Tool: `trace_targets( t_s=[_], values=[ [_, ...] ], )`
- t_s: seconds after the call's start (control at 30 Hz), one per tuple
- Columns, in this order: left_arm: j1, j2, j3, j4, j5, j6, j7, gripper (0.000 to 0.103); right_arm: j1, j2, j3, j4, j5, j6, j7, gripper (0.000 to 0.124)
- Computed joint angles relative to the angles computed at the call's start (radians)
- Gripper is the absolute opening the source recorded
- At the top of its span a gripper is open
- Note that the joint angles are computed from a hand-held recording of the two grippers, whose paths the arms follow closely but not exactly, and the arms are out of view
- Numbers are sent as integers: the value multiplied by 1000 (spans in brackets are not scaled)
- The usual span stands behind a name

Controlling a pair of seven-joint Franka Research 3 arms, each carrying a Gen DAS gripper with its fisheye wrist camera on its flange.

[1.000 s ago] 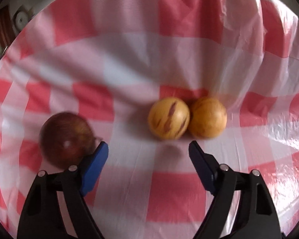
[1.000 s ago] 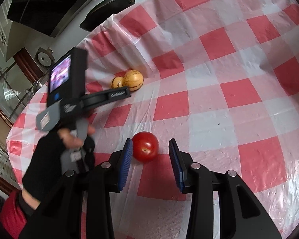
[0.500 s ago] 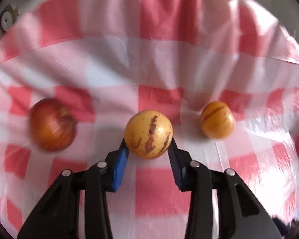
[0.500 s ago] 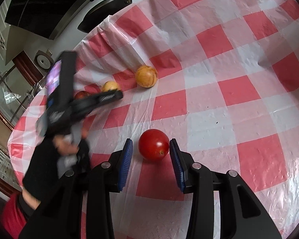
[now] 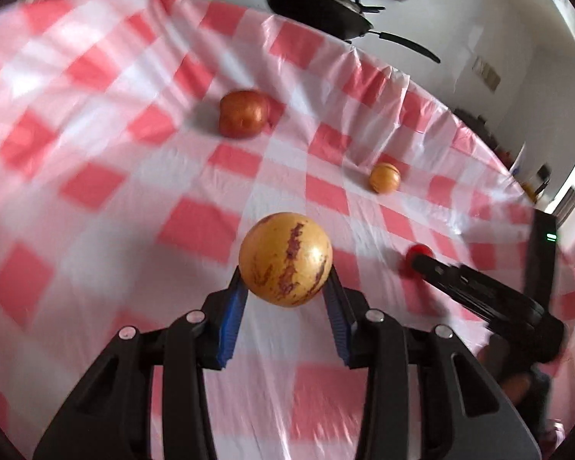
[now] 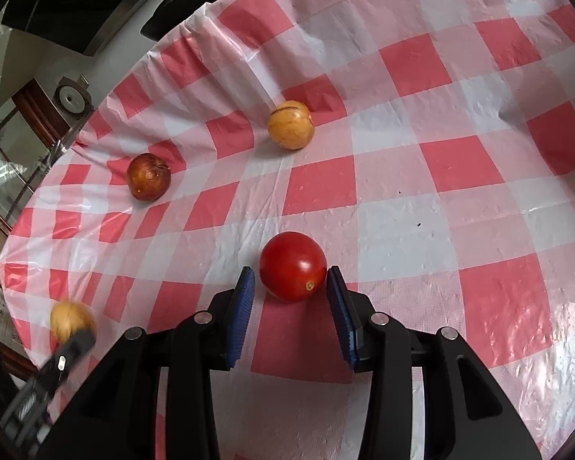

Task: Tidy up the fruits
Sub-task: 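Lift the tomato and pepino and carry them toward the white box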

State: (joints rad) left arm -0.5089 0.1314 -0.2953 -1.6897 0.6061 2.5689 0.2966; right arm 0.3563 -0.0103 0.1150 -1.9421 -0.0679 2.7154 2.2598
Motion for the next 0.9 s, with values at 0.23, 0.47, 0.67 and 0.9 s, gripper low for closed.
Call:
trace_targets(
  t_s=[0.23,0.47,0.67,0.9],
  values=[
    [-25,27,0,30,46,-3,7,40,37,88,-6,165,-219,-190,89,49],
    [-27,36,0,41,16,-6,42,41,76,99,-32,204,-319,-284,156,36],
    [-33,44,3,51,8,-12,60,41,21,5,-27,39,-186,-56,180,36],
    [-33,48,5,51,-11,-19,67,41,7,-106,24,-105,-14,99,139,36]
  ],
)
